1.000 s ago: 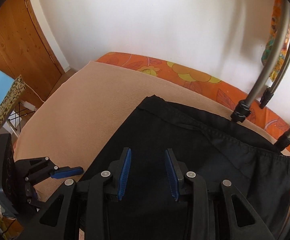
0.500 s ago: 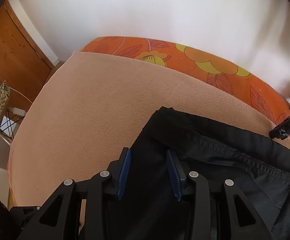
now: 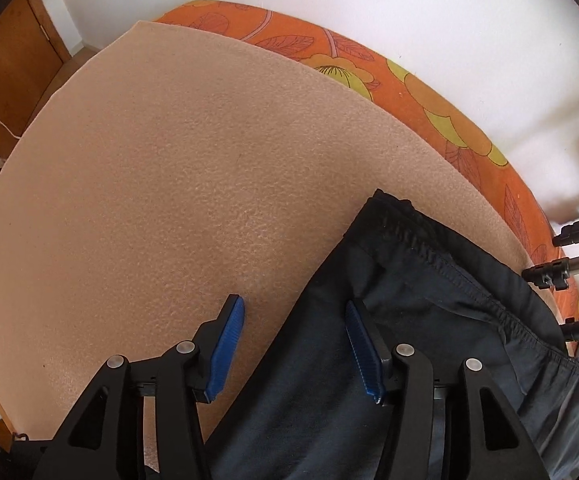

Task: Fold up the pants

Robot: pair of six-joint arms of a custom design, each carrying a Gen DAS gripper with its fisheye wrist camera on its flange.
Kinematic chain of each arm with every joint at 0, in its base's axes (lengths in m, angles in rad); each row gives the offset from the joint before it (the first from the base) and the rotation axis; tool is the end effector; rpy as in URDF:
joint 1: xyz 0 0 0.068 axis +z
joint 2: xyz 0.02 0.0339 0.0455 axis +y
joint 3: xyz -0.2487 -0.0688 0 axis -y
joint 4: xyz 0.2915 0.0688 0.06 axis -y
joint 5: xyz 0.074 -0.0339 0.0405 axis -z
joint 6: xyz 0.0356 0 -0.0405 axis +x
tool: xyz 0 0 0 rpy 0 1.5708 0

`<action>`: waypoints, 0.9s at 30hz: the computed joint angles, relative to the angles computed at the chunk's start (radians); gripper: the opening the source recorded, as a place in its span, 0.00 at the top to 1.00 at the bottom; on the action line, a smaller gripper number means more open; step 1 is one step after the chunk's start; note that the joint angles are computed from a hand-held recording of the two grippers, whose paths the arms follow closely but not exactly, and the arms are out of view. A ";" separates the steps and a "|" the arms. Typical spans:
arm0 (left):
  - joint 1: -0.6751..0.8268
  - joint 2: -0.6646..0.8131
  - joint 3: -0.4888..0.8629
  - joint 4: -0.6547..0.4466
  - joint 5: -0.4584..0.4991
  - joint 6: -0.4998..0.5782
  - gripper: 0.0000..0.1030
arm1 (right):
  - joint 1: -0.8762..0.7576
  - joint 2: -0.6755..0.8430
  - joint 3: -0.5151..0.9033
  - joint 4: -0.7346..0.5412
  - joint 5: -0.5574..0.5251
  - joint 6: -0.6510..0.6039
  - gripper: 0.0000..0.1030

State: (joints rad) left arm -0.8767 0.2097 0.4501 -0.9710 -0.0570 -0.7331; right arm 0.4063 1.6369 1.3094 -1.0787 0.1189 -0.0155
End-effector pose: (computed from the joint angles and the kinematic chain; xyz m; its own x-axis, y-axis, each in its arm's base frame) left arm 0.0829 -0.0964 0.2198 -0.8126 -0.0680 -0.5789 0.2644 0.8421 -0.4701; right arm 0.3229 0.1343 0.2168 -0.9003 -0.4041 -0.1620 -0.3886 0.9136 -0.1195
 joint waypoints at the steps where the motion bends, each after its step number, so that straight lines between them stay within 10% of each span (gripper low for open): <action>1: -0.016 0.013 0.005 0.001 -0.021 -0.010 0.61 | -0.001 0.002 0.005 -0.007 0.000 0.000 0.63; 6: -0.100 0.063 0.028 -0.010 -0.121 -0.058 0.49 | -0.040 -0.025 0.002 -0.013 -0.027 -0.011 0.95; 14: -0.029 0.152 0.015 0.135 0.009 -0.079 0.50 | -0.172 -0.162 -0.039 -0.012 -0.207 -0.031 0.99; 17: -0.009 0.120 -0.020 0.181 0.049 -0.120 0.84 | -0.219 -0.198 -0.042 -0.015 -0.262 -0.040 0.99; 27: -0.125 0.035 0.061 0.066 -0.094 -0.086 0.93 | -0.241 -0.316 -0.066 -0.019 -0.346 -0.031 1.00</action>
